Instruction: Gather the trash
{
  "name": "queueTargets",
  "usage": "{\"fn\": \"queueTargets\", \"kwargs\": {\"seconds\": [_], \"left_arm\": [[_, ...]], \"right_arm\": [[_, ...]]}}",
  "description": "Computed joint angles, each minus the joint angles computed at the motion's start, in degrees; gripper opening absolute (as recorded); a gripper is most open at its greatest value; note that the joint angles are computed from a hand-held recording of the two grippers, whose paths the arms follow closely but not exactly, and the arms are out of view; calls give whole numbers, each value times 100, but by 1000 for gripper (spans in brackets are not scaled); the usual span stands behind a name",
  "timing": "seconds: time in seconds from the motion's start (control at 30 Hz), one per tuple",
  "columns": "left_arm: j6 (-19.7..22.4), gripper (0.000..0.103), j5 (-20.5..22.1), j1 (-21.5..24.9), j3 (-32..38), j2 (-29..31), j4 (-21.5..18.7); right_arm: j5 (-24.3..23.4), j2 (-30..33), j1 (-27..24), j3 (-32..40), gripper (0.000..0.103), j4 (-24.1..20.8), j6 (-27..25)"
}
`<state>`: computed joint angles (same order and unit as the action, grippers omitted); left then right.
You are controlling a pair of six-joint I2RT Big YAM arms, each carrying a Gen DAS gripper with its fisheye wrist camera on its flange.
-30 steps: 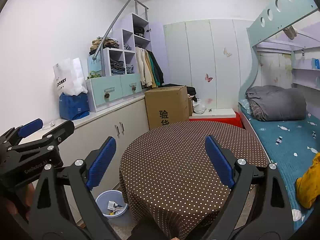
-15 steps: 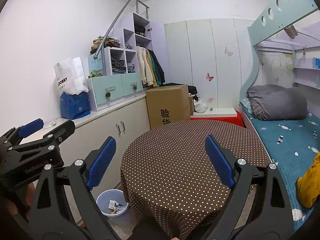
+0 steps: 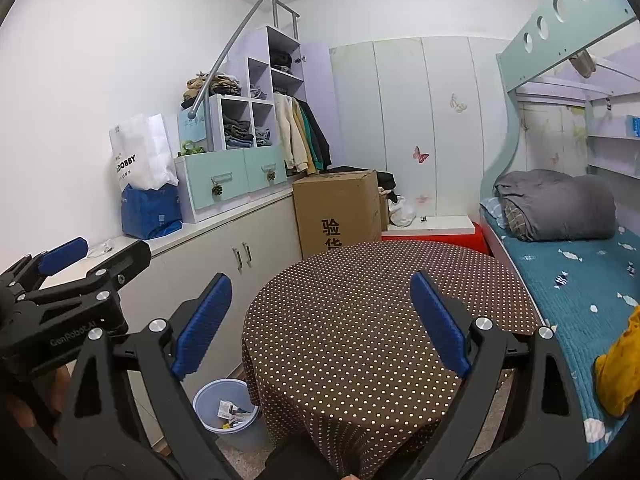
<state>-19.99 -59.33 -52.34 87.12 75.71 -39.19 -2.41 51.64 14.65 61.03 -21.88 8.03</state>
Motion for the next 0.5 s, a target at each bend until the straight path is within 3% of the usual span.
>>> {"fn": "queueTargets", "kwargs": {"seconds": [0.5], "left_arm": [[14, 93, 51, 88, 30, 90, 12]], "right_arm": [[-86, 102, -34, 34, 89, 10, -8]]}}
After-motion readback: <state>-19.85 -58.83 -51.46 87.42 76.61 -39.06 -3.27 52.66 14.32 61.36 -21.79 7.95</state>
